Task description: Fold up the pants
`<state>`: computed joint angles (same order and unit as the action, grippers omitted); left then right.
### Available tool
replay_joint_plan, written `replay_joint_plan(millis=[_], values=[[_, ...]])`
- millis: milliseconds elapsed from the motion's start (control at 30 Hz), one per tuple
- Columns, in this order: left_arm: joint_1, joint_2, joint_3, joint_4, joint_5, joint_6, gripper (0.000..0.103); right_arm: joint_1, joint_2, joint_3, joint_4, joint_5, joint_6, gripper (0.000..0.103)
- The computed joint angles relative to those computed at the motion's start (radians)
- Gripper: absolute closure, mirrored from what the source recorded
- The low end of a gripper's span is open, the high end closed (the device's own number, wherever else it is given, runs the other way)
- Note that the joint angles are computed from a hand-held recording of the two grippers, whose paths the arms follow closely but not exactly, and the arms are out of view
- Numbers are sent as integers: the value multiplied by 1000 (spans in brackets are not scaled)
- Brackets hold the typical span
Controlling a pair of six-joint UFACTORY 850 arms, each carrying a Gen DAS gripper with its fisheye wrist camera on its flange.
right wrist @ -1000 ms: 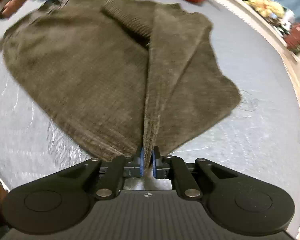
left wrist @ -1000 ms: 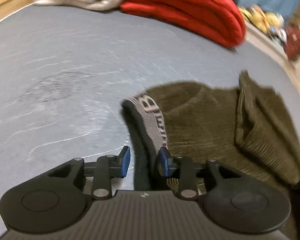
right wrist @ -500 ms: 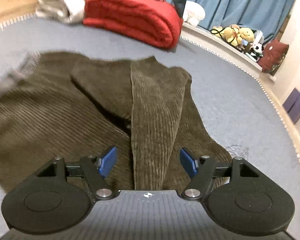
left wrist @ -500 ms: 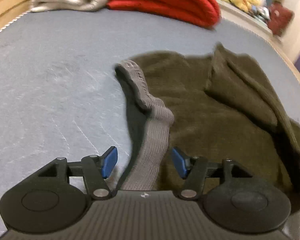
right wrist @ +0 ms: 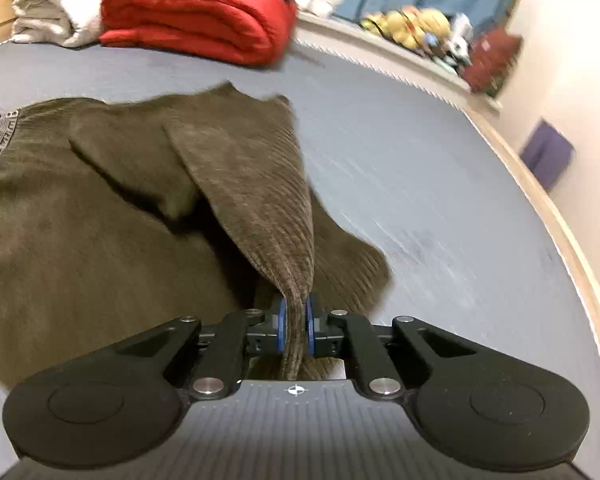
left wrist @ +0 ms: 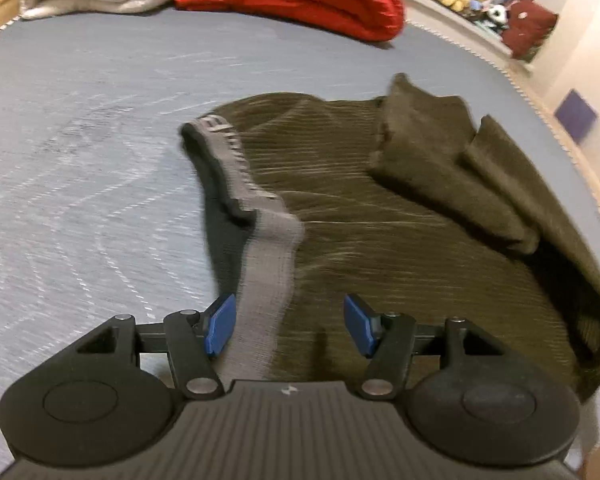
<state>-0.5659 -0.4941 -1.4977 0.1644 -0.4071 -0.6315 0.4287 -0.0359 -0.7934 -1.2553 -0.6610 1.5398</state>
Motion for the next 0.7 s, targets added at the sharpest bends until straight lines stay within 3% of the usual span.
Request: replay_joint_plan(millis=[200, 267, 333, 400, 433, 467, 600, 700], values=[[-15, 24, 14, -147, 41, 137, 35, -51, 207, 191, 413, -6, -422, 94], [-18, 15, 5, -160, 40, 146, 33, -48, 227, 211, 453, -28, -444, 88], [-23, 5, -4, -124, 32, 120, 33, -16, 247, 209, 369, -47, -352, 82], [-22, -8, -14, -103, 18, 101, 33, 26, 269, 204, 220, -40, -218, 68], [-20, -16, -20, -95, 11, 93, 33, 43, 269, 201, 130, -28, -135, 52], [-18, -24, -25, -81, 3, 77, 33, 52, 260, 193, 53, -13, -68, 45], [-13, -47, -41, -45, -20, 46, 33, 69, 100, 105, -197, 29, 127, 44], [-15, -54, -47, -40, -27, 49, 33, 57, -50, 6, -297, 47, 172, 44]])
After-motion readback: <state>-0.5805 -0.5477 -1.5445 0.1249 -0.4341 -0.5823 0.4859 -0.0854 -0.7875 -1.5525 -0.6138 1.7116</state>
